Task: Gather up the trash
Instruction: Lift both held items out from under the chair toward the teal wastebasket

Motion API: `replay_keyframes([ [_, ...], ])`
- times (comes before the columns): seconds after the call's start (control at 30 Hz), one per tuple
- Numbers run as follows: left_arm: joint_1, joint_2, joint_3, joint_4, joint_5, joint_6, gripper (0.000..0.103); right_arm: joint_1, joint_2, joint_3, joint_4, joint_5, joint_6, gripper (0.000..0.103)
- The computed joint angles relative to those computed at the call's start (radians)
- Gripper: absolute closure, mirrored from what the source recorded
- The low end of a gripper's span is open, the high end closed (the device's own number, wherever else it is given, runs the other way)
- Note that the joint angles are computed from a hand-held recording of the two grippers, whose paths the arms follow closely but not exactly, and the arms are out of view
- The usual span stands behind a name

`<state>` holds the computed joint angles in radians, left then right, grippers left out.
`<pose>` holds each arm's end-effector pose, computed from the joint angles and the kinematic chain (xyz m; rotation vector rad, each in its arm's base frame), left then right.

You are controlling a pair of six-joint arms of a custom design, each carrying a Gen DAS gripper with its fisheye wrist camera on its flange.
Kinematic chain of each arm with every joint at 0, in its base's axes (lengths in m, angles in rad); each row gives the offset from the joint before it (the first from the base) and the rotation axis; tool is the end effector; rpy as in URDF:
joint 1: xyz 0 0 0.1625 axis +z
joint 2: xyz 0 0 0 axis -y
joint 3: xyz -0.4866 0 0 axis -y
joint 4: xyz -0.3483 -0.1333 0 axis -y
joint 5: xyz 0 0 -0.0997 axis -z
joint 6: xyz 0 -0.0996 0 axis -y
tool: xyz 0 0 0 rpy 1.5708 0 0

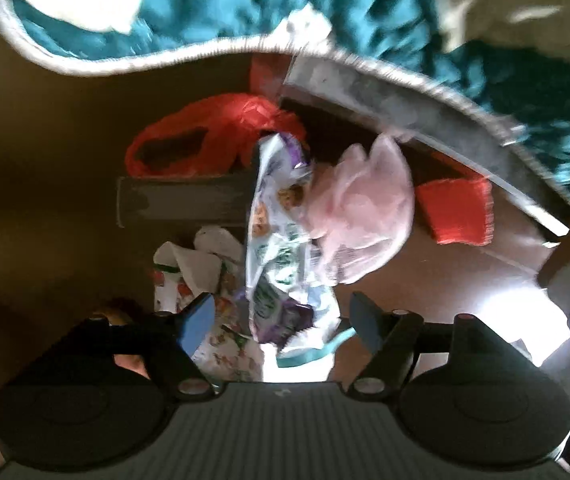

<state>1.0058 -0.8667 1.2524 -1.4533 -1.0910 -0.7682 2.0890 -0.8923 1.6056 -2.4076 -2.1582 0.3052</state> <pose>-0.2140 -0.6724 0.2769 -0.0956 2.4632 0.1249 0.4036 -0.5502 0.2434 0.2292 -2.6035 0.4643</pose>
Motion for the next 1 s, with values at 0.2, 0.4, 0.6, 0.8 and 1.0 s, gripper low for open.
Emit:
replay_keyframes([
  [0.2, 0.053, 0.032, 0.038, -0.039, 0.001, -0.099, 0.03, -0.03, 0.02, -0.013, 0.073, 0.039, 0.083, 0.08],
  [0.4, 0.071, 0.06, 0.053, -0.12, 0.019, -0.054, 0.031, -0.032, 0.027, -0.022, 0.098, 0.063, 0.104, 0.08],
  [0.6, 0.085, 0.082, 0.057, -0.134, 0.003, -0.033, 0.061, -0.036, 0.03, -0.028, 0.129, 0.096, 0.129, 0.08],
  [0.8, 0.073, 0.079, 0.081, -0.173, 0.025, -0.001, 0.096, -0.034, 0.031, -0.032, 0.131, 0.1, 0.12, 0.08],
  [1.0, 0.046, 0.074, 0.053, -0.111, 0.029, -0.013, 0.098, -0.028, 0.034, -0.027, 0.122, 0.048, 0.115, 0.08],
])
